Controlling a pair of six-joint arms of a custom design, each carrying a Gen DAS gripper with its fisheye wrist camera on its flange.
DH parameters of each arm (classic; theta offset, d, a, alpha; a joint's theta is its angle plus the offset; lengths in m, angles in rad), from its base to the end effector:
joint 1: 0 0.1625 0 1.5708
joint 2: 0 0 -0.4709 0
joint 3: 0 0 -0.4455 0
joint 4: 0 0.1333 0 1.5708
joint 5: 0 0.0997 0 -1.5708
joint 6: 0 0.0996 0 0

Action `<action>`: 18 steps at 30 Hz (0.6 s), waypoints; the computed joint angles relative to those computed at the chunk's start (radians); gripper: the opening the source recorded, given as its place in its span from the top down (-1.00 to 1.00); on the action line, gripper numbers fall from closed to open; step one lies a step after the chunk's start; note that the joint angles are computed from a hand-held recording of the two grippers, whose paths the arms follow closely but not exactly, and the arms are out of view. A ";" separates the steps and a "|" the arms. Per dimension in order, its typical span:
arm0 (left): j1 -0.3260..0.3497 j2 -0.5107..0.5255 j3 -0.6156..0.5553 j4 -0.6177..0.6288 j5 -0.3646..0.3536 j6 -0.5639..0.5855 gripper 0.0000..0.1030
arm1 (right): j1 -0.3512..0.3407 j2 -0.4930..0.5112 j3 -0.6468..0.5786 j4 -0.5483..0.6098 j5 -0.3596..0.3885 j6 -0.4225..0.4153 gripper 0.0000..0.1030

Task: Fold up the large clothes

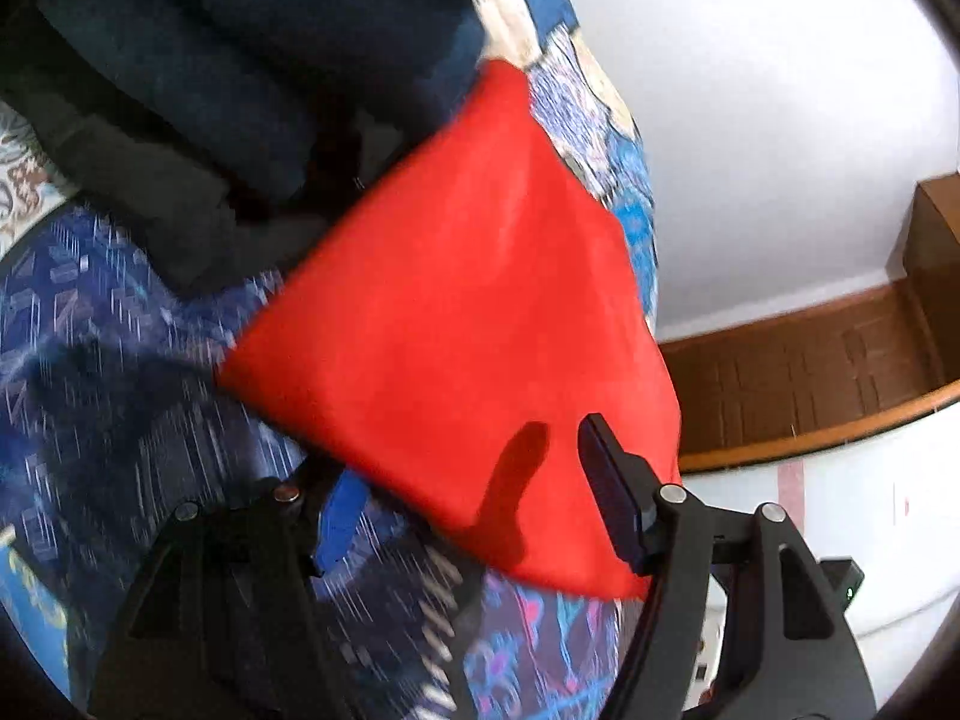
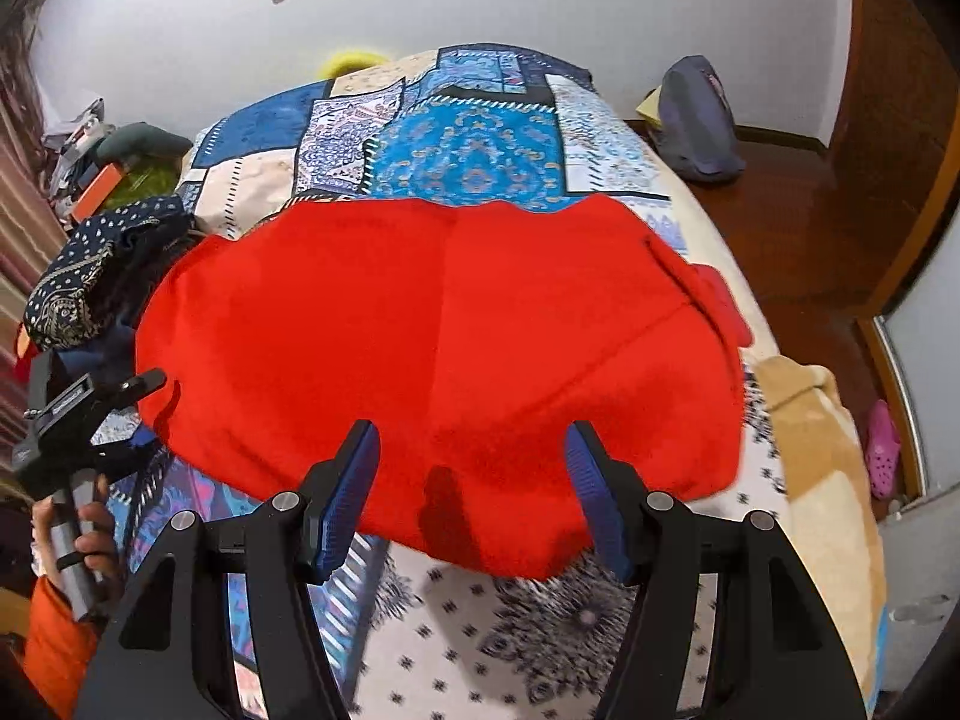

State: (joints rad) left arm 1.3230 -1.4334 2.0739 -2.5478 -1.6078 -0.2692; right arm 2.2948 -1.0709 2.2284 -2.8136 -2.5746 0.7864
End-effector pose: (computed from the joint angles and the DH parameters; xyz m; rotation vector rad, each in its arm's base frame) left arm -0.0089 -0.5637 0.3017 0.0225 -2.9829 0.4757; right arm 0.3738 -0.3483 0.1230 -0.1254 -2.2944 0.9355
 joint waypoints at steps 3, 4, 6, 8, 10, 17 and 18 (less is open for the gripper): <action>0.009 0.043 -0.030 -0.026 -0.008 -0.032 -0.30 | -0.018 0.023 -0.013 -0.029 0.010 -0.023 -0.17; 0.007 0.051 -0.036 -0.031 -0.004 -0.034 -0.30 | -0.024 0.029 -0.018 -0.029 0.012 -0.025 -0.17; -0.009 0.076 -0.050 -0.050 0.024 -0.023 -0.30 | -0.035 0.039 -0.024 -0.039 0.020 -0.028 -0.16; -0.026 0.091 -0.052 -0.074 0.052 -0.017 -0.30 | -0.047 0.048 -0.027 -0.056 0.034 -0.032 -0.17; -0.037 0.099 -0.029 -0.157 0.051 -0.046 -0.23 | -0.052 0.055 -0.030 -0.058 0.036 -0.026 -0.17; -0.160 0.121 0.000 -0.256 0.225 -0.087 0.70 | -0.043 0.050 -0.040 -0.014 0.022 0.019 -0.17; -0.194 0.111 0.014 -0.290 0.271 -0.066 0.71 | -0.038 0.044 -0.043 0.001 0.014 0.026 -0.17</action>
